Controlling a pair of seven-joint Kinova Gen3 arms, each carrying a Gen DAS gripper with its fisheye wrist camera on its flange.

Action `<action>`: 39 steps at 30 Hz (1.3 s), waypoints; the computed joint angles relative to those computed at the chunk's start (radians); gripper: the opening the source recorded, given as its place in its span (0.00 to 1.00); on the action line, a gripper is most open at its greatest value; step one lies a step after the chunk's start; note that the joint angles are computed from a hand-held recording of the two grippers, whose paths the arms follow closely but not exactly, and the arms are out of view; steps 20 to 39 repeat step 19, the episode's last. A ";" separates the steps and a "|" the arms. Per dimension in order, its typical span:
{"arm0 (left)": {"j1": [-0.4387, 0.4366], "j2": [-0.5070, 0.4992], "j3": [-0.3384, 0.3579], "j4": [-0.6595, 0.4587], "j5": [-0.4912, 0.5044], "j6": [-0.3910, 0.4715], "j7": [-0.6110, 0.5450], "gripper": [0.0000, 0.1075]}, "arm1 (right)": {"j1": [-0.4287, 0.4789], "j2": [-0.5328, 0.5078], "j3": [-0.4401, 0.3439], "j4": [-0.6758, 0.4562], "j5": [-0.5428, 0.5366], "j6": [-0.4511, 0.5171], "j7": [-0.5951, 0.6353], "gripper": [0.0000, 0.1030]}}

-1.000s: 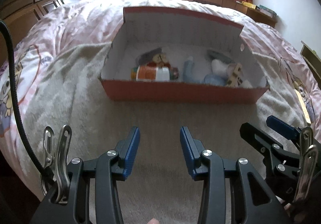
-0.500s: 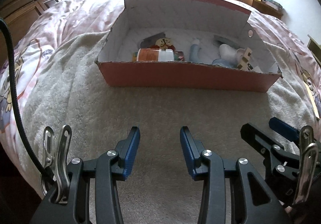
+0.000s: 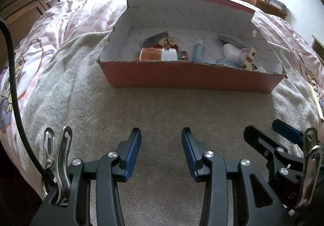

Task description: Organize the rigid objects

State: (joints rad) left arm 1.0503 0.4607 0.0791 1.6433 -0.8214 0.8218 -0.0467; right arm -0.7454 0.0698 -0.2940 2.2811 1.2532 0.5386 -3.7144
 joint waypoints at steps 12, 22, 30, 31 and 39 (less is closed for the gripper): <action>-0.006 0.005 0.002 -0.009 0.016 0.008 -0.014 0.39 | -0.001 0.006 0.001 0.007 0.015 -0.003 -0.027 0.79; -0.006 0.007 0.001 -0.011 0.025 0.010 -0.018 0.39 | -0.004 0.011 0.002 0.008 0.017 0.005 -0.031 0.79; -0.006 0.007 0.001 -0.011 0.025 0.010 -0.018 0.39 | -0.004 0.011 0.002 0.008 0.017 0.005 -0.031 0.79; -0.006 0.007 0.001 -0.011 0.025 0.010 -0.018 0.39 | -0.004 0.011 0.002 0.008 0.017 0.005 -0.031 0.79; -0.006 0.007 0.001 -0.011 0.025 0.010 -0.018 0.39 | -0.004 0.011 0.002 0.008 0.017 0.005 -0.031 0.79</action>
